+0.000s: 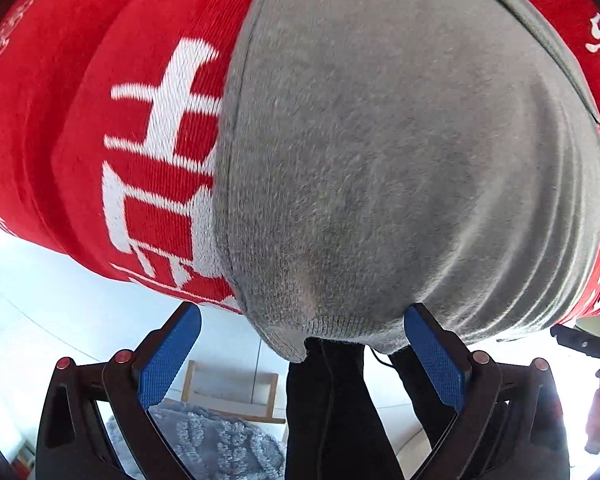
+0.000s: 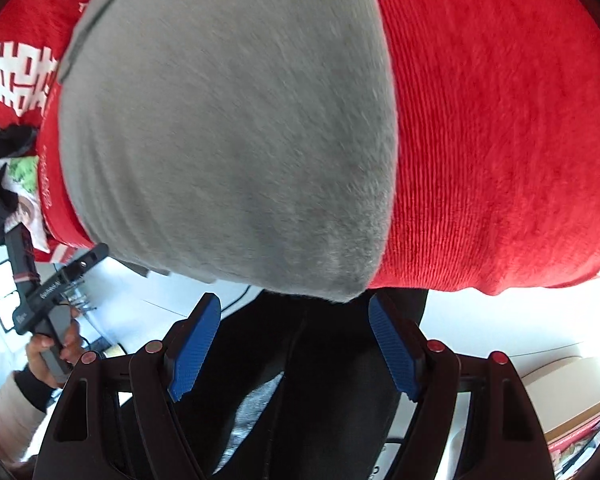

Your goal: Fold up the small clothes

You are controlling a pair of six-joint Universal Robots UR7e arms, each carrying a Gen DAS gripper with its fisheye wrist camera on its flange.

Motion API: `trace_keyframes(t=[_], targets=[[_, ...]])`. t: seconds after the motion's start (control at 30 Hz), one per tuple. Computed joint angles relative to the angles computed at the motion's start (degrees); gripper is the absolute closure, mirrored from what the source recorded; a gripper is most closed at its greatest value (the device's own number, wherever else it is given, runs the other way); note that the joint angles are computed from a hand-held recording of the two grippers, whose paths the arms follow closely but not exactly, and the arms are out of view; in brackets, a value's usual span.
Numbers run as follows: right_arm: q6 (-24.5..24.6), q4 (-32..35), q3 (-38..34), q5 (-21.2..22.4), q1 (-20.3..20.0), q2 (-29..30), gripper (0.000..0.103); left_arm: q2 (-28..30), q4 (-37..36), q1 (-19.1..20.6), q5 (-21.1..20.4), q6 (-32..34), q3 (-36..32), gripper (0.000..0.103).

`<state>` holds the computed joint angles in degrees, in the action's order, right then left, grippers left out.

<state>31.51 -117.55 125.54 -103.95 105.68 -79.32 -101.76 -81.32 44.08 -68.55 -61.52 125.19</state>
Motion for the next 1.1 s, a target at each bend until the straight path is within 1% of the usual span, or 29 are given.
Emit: trace_keyframes(t=[0.07,0.17,0.2,0.23,0.27,0.3,0.33,0.37,0.4,0.43,0.53,0.57,0.63,0.7,0.77,0.83,0.87,0.93,1.0,1.03,1.07,1.1], targets=[[-2.5,-1.07,0.69,-0.47,-0.41,0.91,0.023,-0.25,-0.54,0.4,0.05,-0.02,0.48,0.001],[-3.58,-1.28,1.1,1.06,-0.49,2.02,0.022,0.03,-1.31,0.67,-0.07,0.85,0.71,0.003],[-3.97,-1.63,1.33,1.78,-0.53,2.19,0.022,0.19,-1.93,0.85,-0.26,1.82,0.6,0.011],[-3.98,-2.35,1.61,2.77,-0.75,2.16,0.025,-0.11,-2.77,0.86,-0.99,2.71,0.63,0.016],[-3.19,-3.55,1.94,3.73,-0.95,2.08,0.033,-0.13,-3.61,0.91,-1.68,3.56,0.53,0.025],[-1.63,-4.47,2.0,4.23,-0.97,2.29,0.039,-0.18,-3.22,0.58,-1.8,3.92,0.22,0.034],[-0.92,-5.44,2.38,4.95,-1.32,1.89,0.057,-0.21,-3.31,0.37,-2.01,4.79,-0.05,0.04],[-0.27,-6.74,2.99,6.18,-1.88,1.06,0.088,-0.41,-3.39,0.1,-2.51,5.96,-0.26,0.057],[-0.09,-8.12,3.79,7.8,-2.55,0.08,0.089,-0.45,-3.94,0.15,-3.32,6.79,-0.55,0.08],[0.01,-9.92,4.68,10.18,-3.17,-1.01,0.089,-0.97,-4.57,0.66,-4.46,7.78,-0.85,0.088],[0.32,-14.1,5.42,16.24,-3.49,-2.81,0.089,-1.61,-5.13,0.5,-5.83,7.45,-3.2,0.089],[0.66,-16.15,5.42,18.44,-3.48,-3.15,0.089,-1.77,-5.78,0.14,-5.81,7.5,-4.22,0.089],[0.85,-19.88,4.94,21.46,-3.32,-3.06,0.089,-1.41,-6.9,-0.49,-5.23,8.1,-6.06,0.089],[0.74,-23.41,3.35,23.23,-3.14,-1.96,0.089,0.21,-8.3,-0.63,-3.91,9.59,-8.77,0.089],[0.5,-26.34,1.21,24.13,-3.35,-0.8,0.089,2.21,-10.63,0.23,-2.44,11.68,-10.9,0.089],[0.45,-28.82,-1.63,24.3,-4.18,1.17,0.089,4.54,-13.36,1.83,-0.49,14.32,-12.46,0.089],[0.28,-29.46,-2.9,23.81,-4.63,2.06,0.089,6.02,-14.69,2.91,1.13,15.92,-13.27,0.089],[-1.17,-27.85,-5.85,22.13,-5.46,3.36,0.089,8.85,-16.16,4.58,3.81,18.06,-15.03,0.089],[-2.07,-25.11,-9.42,19.8,-5.66,5.11,0.089,11.29,-16.42,5.83,6.18,18.31,-16.94,0.088],[-2.23,-23.54,-10.99,18.27,-5.93,5.46,0.089,12.32,-15.79,6.31,6.83,18.15,-18.28,0.085],[-1.38,-22.76,-12.26,16.42,-5.87,6.22,0.089,12.96,-14.52,6.33,8.6,17.36,-19.16,0.076],[-0.12,-22.53,-13.08,15.02,-5.56,6.8,0.089,13.68,-12.85,5.79,11.35,16.38,-20.14,0.062]])
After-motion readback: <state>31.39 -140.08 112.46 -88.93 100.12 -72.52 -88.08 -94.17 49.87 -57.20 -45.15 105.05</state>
